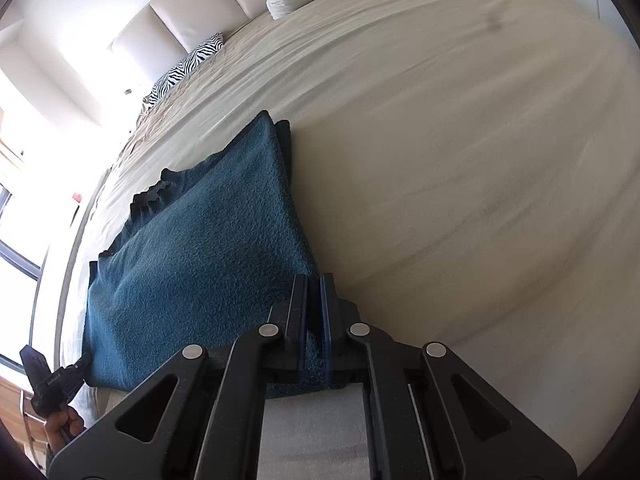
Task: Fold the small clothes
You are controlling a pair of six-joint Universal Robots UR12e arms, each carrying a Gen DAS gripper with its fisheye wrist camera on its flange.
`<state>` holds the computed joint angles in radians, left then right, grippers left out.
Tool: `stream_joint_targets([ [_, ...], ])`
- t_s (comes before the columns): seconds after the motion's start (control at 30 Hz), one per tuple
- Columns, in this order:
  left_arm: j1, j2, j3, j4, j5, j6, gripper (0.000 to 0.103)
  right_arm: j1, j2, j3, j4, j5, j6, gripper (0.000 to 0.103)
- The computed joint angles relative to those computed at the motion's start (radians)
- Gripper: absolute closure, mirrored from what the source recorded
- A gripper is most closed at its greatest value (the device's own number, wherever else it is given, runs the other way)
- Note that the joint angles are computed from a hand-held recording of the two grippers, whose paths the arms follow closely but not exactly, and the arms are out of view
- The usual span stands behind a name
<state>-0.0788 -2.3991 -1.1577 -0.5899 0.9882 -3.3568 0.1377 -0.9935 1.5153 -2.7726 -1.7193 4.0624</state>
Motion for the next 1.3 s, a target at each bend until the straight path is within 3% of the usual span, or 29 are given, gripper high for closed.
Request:
stream_joint_targets([
  [0.33,0.008,-0.002,-0.016,0.03,-0.021,-0.029,0.093,-0.001,0.007,0.03,-0.058,0.012,0.058,0.098],
  [0.6,0.011,0.0,-0.028,0.049,-0.028,-0.041,0.093,-0.002,0.019,0.016,-0.04,0.009,0.044,0.098],
  [0.77,0.012,0.018,-0.032,0.025,-0.005,-0.016,0.086,-0.004,0.016,0.003,-0.014,0.023,0.035,0.096],
  [0.83,0.007,0.038,-0.044,0.05,0.041,0.002,0.076,-0.002,0.005,0.005,-0.004,0.008,0.054,0.086],
  [0.93,-0.006,0.054,-0.033,0.114,0.115,0.04,0.053,0.009,-0.014,0.011,-0.012,-0.087,0.099,0.057],
  [0.97,-0.014,0.05,-0.014,0.119,0.133,0.066,0.051,0.011,-0.018,0.013,-0.031,-0.111,0.112,0.05],
  [1.03,-0.032,0.025,0.051,0.094,0.153,0.131,0.05,0.009,-0.01,-0.007,-0.068,-0.115,0.102,0.05],
  [1.17,-0.079,-0.077,0.251,-0.001,0.216,0.231,0.05,-0.005,0.066,-0.137,-0.094,0.044,-0.005,0.05],
  [1.23,-0.103,-0.138,0.369,-0.087,0.26,0.277,0.05,-0.015,0.131,-0.234,-0.097,0.18,-0.056,0.05],
  [1.3,-0.126,-0.2,0.481,-0.159,0.314,0.301,0.05,-0.013,0.195,-0.339,-0.046,0.247,-0.085,0.05],
])
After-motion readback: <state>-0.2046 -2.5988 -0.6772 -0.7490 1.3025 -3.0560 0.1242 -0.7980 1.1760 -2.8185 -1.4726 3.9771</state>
